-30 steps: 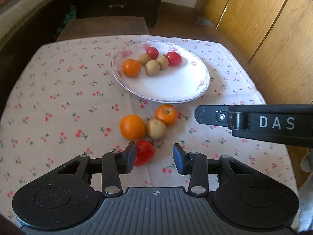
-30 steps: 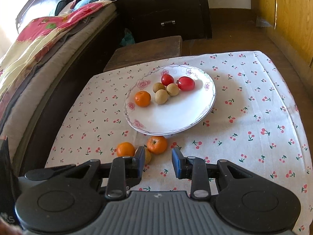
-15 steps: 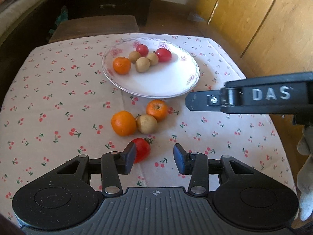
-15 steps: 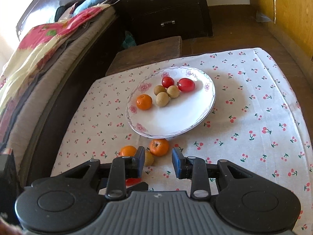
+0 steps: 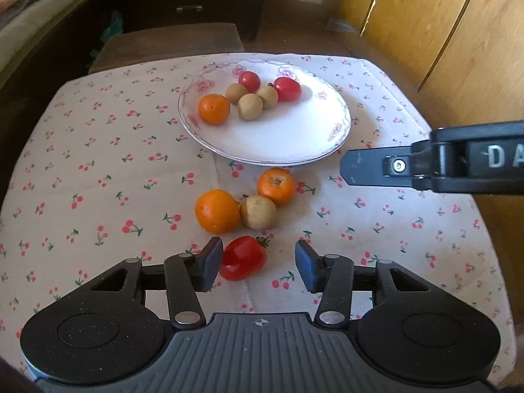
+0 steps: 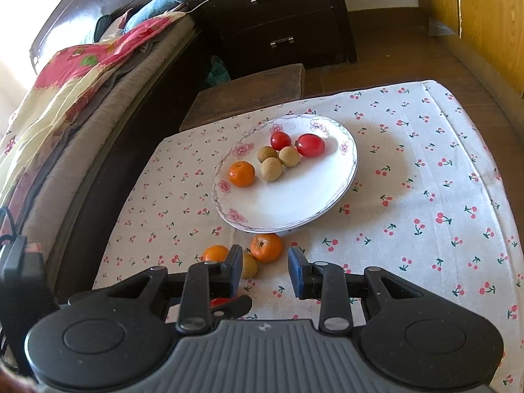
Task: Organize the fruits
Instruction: 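Move both grippers back toward the elongated red tomato and mandarins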
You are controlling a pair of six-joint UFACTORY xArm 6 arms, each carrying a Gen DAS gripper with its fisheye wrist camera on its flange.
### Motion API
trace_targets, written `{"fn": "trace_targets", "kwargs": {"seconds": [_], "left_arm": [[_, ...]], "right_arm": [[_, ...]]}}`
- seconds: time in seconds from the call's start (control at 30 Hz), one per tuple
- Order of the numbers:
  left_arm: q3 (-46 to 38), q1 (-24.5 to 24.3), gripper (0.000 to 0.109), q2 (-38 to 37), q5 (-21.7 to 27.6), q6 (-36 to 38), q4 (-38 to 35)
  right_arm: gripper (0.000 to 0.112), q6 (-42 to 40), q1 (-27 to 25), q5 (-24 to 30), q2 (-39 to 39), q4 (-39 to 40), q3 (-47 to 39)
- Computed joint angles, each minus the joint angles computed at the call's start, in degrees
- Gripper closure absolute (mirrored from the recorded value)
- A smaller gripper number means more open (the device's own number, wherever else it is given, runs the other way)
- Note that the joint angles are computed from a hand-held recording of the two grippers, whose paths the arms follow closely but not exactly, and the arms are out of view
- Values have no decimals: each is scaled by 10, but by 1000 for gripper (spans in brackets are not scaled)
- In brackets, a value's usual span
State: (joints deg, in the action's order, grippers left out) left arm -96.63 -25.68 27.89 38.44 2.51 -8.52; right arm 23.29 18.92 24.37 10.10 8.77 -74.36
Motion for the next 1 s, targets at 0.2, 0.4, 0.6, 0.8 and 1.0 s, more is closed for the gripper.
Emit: {"fn": "trace_targets", "kwargs": {"seconds": [0.2,0.4,0.6,0.8,1.0], "left_arm": [[-11,-4,58,14,17,2,1],[9,-12,59,8,-6,22,19],[46,-16,65,-12,-35,31,23],[45,-14,72,-12,-40,14,6],[73,-14,75,-36,-33,-6,12]], "right_arm": [[81,3,-1,-5,-21,2,23],[81,57,6,-23,-113,-37,119],[80,167,5,-52,-228,-102,239],[80,212,-2,-61,-234,-125,252],[80,189,4,-66,-221,-117,240]]}}
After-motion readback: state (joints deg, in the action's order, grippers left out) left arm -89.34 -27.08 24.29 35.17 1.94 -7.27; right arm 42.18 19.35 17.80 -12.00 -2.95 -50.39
